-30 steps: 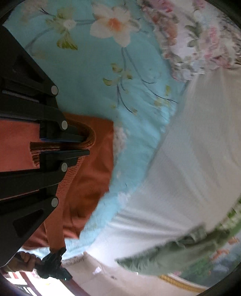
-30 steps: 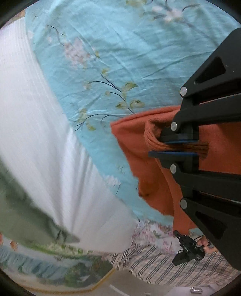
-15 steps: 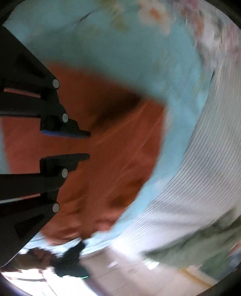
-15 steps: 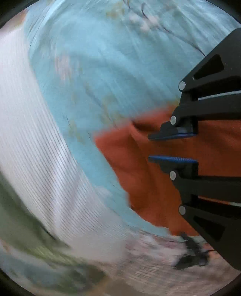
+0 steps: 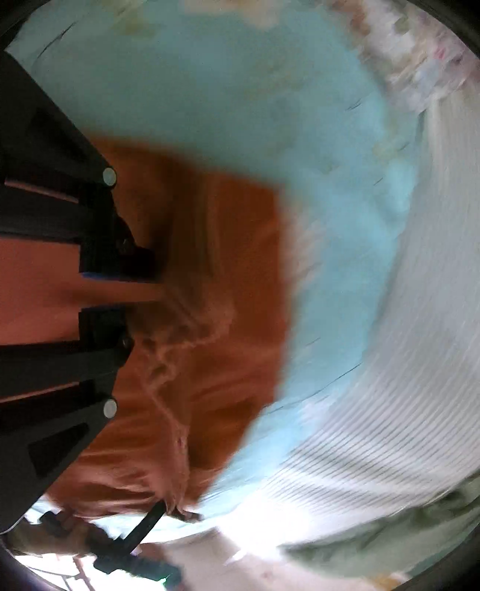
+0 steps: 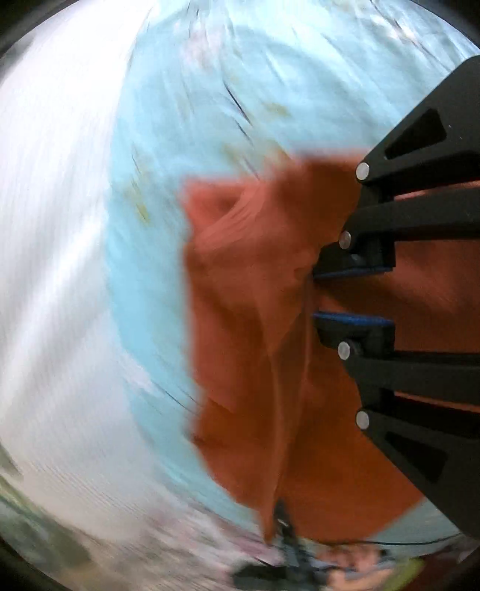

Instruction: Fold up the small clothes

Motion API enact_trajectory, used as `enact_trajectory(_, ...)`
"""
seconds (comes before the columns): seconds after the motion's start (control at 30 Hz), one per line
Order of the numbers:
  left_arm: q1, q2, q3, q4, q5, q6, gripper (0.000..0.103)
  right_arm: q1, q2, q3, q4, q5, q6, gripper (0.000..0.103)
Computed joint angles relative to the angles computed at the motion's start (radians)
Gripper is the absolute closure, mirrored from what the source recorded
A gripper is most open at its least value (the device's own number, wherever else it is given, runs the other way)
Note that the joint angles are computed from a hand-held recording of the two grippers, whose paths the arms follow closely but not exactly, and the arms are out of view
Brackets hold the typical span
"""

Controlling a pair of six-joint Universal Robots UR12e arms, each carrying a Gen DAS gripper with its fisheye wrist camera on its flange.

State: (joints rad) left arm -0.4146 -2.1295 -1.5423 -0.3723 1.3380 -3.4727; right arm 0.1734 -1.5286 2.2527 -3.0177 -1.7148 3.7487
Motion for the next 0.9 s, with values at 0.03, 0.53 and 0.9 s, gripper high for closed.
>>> enact_trajectory(0.03,0.011,-0.001,0.008,0.016,-0.006,-0.024,0.095,-0.011,-0.004,0.007,-0.033,-0.018,0.022,0.085)
enact_trajectory(0.53,0.012,0.185,-0.337,0.264,0.004,-0.116,0.055,0.108,-0.025,0.09,-0.155,0.004,0.163,0.056)
enact_trajectory(0.9,-0.013,0.221,-0.51,0.415,-0.164,-0.306,0.044,0.228,-0.002,0.162,-0.368,-0.041,0.389,0.048)
